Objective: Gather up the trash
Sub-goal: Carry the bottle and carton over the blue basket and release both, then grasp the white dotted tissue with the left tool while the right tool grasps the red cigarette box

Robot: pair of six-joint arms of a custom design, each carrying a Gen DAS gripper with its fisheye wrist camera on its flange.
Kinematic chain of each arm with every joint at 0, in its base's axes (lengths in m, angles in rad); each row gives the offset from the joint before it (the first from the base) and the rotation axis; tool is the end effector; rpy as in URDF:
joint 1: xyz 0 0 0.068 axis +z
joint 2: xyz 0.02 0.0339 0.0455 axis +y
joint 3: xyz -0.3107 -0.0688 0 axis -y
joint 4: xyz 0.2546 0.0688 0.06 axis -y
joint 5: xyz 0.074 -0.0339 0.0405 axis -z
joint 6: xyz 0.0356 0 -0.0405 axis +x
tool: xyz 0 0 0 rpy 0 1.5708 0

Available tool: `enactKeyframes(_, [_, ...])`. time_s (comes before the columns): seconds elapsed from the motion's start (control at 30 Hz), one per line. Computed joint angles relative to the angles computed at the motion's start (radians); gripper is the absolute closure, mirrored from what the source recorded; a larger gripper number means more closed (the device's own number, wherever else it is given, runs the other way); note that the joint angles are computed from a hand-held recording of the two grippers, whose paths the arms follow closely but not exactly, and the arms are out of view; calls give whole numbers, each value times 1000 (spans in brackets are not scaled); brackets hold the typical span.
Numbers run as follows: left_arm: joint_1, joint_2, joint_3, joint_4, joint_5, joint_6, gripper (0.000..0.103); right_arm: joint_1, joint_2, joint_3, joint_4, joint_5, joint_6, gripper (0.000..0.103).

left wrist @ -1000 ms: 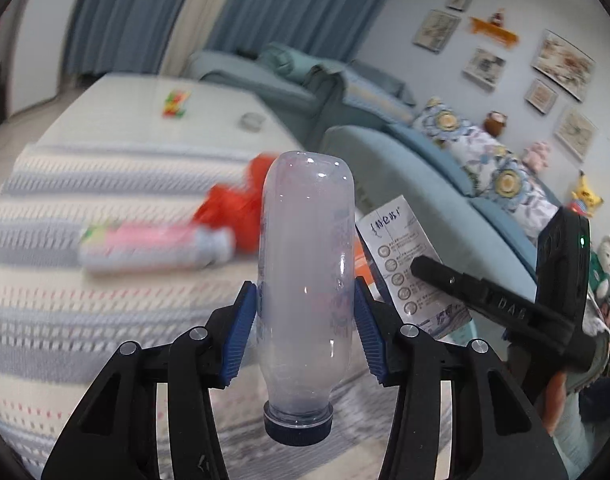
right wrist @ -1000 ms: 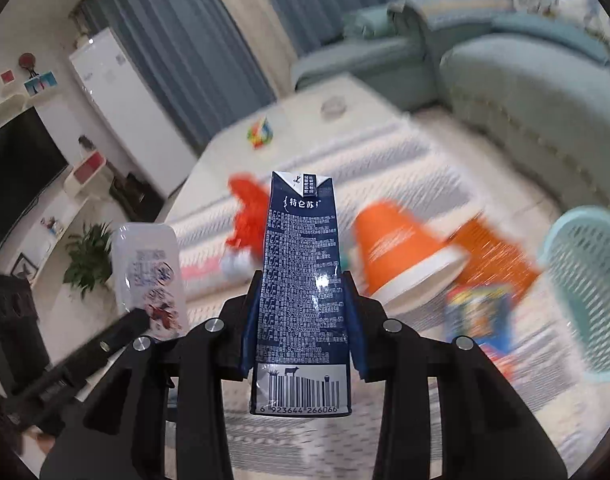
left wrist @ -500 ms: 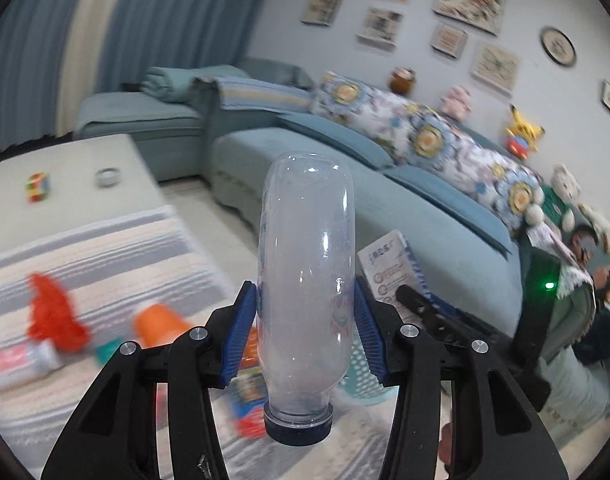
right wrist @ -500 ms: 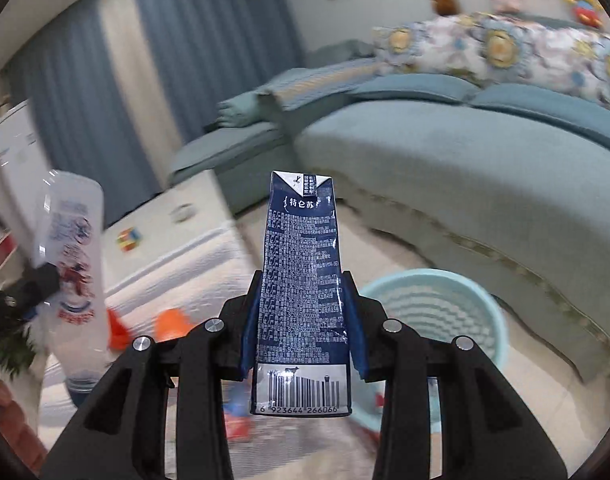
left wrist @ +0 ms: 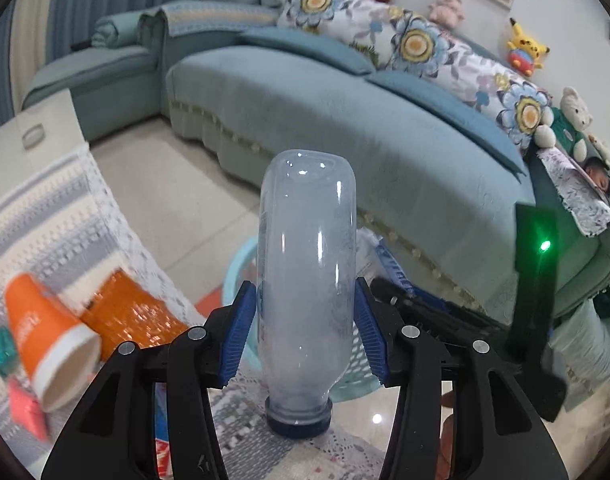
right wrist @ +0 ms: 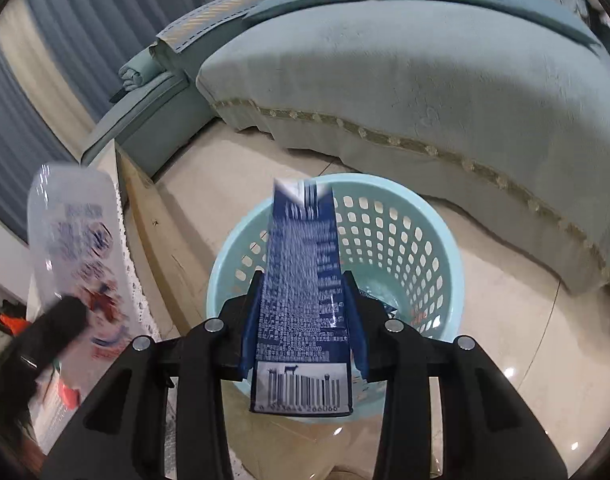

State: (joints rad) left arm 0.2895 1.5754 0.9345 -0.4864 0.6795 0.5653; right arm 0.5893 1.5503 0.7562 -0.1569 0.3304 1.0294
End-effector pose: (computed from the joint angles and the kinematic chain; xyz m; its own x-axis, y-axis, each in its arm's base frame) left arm 0.2987 0.0656 0.2282 -0.7115 0.2228 -0.6664 0.4944 0.8327 -0.2495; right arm 0.2537 0.1557 0.1970 -0.6650 0.5305 -0.5257 0.3897 0.8469 0.3617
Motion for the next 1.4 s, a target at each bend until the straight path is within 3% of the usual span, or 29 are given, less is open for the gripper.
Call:
enactKeyframes(0.1, [27, 25, 12, -5, 14, 14, 46, 0, 20, 14, -24, 35, -9, 61])
enactKeyframes(0.4, [147, 26, 75, -116, 71, 92, 45, -4, -52, -36, 37, 1, 11, 60])
enactKeyframes(0.57, [292, 16, 175, -289, 173, 207, 45, 78, -106, 3, 41, 67, -13, 60])
enactKeyframes(0.8, [582, 123, 429, -671, 301, 545, 43, 264, -106, 126, 1, 208, -96, 60])
enactKeyframes(1.0, [740, 247, 510, -770, 214, 765, 38, 411, 37, 280, -73, 269, -153, 60])
enactKeyframes(1.1, [776, 319, 511, -795, 121, 897, 29, 447, 117, 354, -91, 263, -173, 60])
enactKeyframes(1.17, [779, 349, 501, -789, 76, 946, 28, 469, 178, 411, -108, 255, -183, 50])
enactKeyframes(1.2, [777, 361, 483, -765, 48, 963, 28, 476, 205, 436, -120, 254, -184, 42])
enactKeyframes(1.3, [763, 390, 436, -661, -9, 956, 29, 491, 288, 509, -148, 241, -184, 39])
enactKeyframes(1.4, [744, 433, 434, -638, -51, 958, 30, 500, 364, 570, -191, 238, -169, 34])
